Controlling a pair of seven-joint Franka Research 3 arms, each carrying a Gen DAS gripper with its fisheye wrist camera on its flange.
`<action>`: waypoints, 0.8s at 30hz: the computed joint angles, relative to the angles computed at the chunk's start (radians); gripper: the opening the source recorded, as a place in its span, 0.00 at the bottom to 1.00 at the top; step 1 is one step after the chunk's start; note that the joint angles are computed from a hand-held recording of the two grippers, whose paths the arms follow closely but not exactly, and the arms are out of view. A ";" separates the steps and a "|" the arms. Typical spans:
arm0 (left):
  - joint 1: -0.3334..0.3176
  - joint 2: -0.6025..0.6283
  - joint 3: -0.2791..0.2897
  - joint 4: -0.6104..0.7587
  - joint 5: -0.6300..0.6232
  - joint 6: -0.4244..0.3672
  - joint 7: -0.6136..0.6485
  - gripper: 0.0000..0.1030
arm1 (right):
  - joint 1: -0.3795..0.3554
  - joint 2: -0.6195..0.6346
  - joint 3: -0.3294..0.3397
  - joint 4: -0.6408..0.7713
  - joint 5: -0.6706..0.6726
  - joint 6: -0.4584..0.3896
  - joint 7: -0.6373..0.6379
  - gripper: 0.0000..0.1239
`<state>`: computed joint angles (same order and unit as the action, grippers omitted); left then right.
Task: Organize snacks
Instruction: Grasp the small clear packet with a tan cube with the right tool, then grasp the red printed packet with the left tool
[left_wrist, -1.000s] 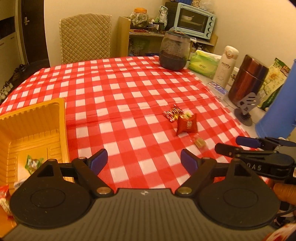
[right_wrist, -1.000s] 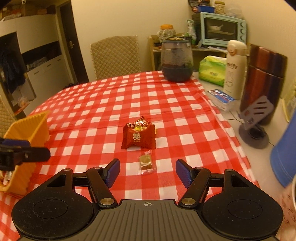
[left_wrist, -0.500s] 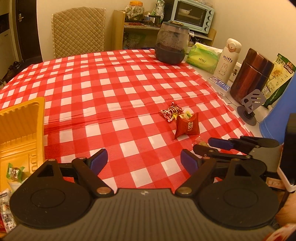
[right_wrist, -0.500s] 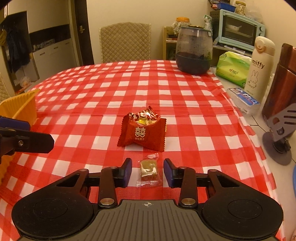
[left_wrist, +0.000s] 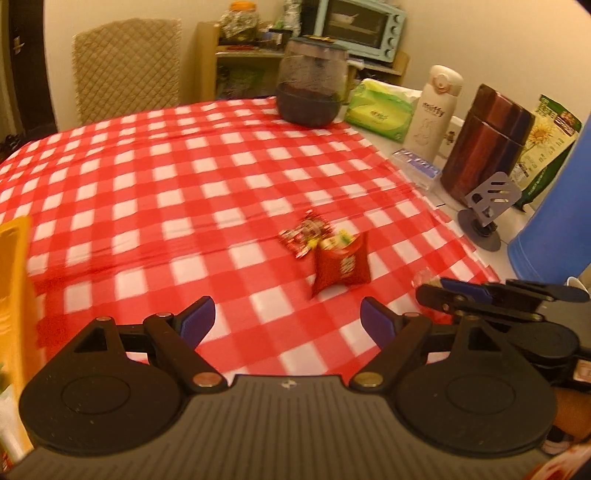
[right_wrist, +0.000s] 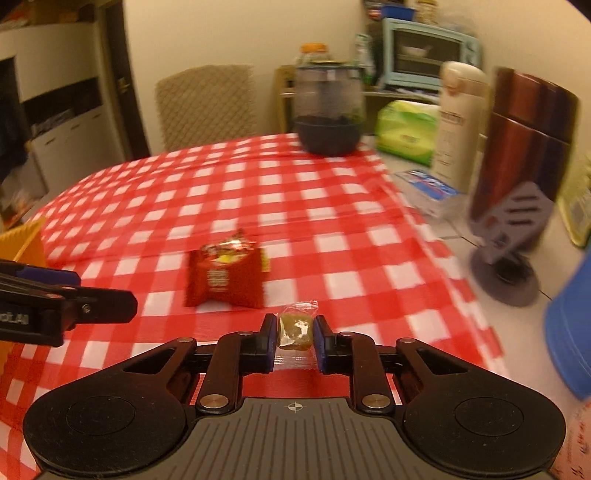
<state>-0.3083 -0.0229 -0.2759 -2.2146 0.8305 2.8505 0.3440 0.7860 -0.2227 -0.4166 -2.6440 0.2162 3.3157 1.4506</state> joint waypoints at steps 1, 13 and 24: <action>0.000 0.019 -0.001 0.017 0.023 0.004 -0.009 0.82 | -0.025 -0.005 0.017 -0.002 0.004 -0.006 0.000 0.17; -0.071 0.200 0.074 0.177 0.135 0.017 -0.097 0.70 | -0.108 -0.040 0.073 -0.044 0.087 -0.026 -0.052 0.17; -0.097 0.224 0.123 0.181 0.240 0.124 -0.176 0.27 | -0.089 -0.038 0.066 -0.043 0.135 -0.028 -0.071 0.17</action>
<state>-0.4057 0.2012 -0.1530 -2.0339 1.0707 2.9746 0.1685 0.6972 -0.2603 -0.3508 -2.6871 0.3510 3.2876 1.3801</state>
